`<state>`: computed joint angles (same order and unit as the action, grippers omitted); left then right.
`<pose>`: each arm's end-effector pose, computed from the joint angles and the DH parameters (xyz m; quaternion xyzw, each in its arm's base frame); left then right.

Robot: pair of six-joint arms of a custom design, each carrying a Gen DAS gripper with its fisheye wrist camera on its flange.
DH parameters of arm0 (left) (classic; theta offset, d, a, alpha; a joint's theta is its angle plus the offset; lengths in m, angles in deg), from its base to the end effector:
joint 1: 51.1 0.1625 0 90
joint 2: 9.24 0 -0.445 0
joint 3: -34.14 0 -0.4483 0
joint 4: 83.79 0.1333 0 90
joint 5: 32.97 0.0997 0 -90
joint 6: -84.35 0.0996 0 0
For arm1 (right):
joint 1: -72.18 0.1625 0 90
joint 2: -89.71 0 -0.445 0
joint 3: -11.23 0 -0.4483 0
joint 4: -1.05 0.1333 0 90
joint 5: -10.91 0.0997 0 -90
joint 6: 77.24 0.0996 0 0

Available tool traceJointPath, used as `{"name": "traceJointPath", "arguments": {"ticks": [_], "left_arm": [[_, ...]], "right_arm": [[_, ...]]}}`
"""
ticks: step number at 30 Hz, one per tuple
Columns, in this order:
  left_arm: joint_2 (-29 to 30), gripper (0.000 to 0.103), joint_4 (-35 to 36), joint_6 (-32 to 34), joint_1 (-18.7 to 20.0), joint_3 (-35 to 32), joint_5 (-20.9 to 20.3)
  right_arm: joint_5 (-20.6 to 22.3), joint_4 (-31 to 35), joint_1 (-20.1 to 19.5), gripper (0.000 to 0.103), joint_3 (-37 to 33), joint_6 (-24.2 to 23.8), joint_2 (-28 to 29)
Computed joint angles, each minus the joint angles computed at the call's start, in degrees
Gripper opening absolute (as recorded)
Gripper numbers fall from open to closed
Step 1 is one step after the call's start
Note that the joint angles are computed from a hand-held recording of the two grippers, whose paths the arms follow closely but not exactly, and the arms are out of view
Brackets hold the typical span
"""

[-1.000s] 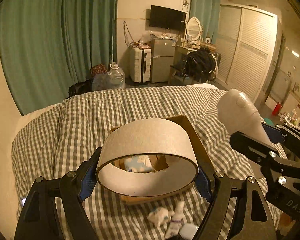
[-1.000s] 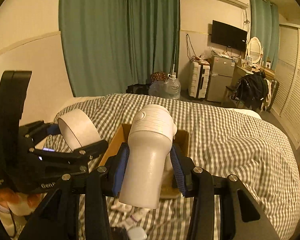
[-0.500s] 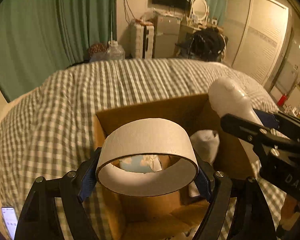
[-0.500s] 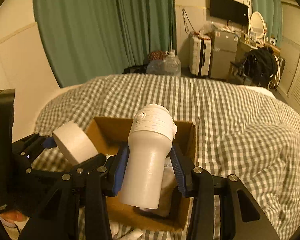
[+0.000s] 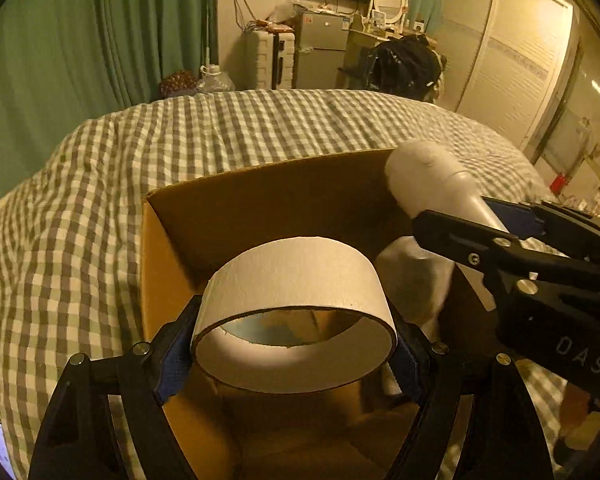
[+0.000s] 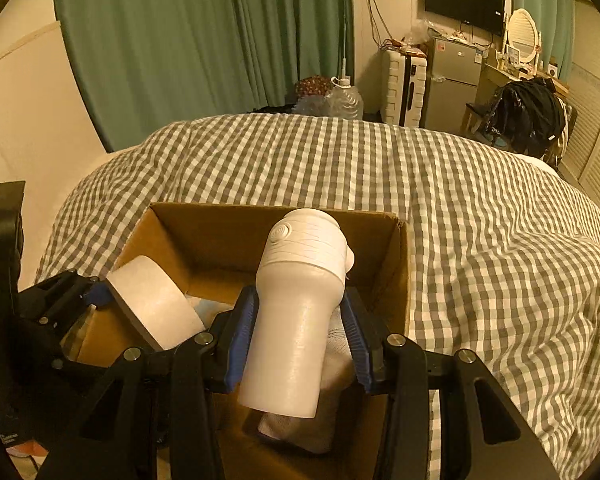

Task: Organize objects
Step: 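Carry bottle and tape roll into the box and open both tools, then grasp the earbud case with the right tool while the left tool grasps a black item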

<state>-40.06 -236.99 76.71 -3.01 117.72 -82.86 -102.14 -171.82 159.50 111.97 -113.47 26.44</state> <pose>-0.3642 -0.7014 -0.0233 0.2458 0.9031 -0.2207 0.2743 0.0619 -0.6949 0.2939 0.1871 -0.8877 0.2951 0.2997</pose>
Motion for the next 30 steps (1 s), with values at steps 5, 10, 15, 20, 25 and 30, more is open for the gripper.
{"name": "traceJointPath", "arguments": {"ticks": [5, 10, 15, 20, 25, 30], "left_arm": [[-2.44, 0.095, 0.41, -2.39, -1.16, 1.77, -0.09], [-6.04, 0.095, -1.29, -1.91, -3.94, 5.15, 3.07], [-9.5, 0.095, -1.58, -2.96, -6.82, 8.23, 5.59], [-13.46, 0.095, -2.4, -4.7, -10.05, 12.36, 9.59], [-17.71, 0.095, -1.77, -5.86, -12.86, 16.36, 11.74], [-20.96, 0.095, -4.12, -7.09, -14.37, 21.13, 10.6]], "right_arm": [[2.44, -1.47, 0.71, 0.062, 1.75, 1.01, -1.98], [3.24, -3.94, 2.92, 0.063, 4.17, 1.01, -5.68], [0.82, -6.88, 6.49, 0.063, 7.66, 0.04, -10.49], [-1.77, -8.07, 10.25, 0.063, 11.83, -0.94, -15.91], [-4.94, -7.78, 14.46, 0.064, 15.03, -1.85, -20.47], [-7.42, -7.72, 17.35, 0.066, 17.86, -2.12, -23.14]]}}
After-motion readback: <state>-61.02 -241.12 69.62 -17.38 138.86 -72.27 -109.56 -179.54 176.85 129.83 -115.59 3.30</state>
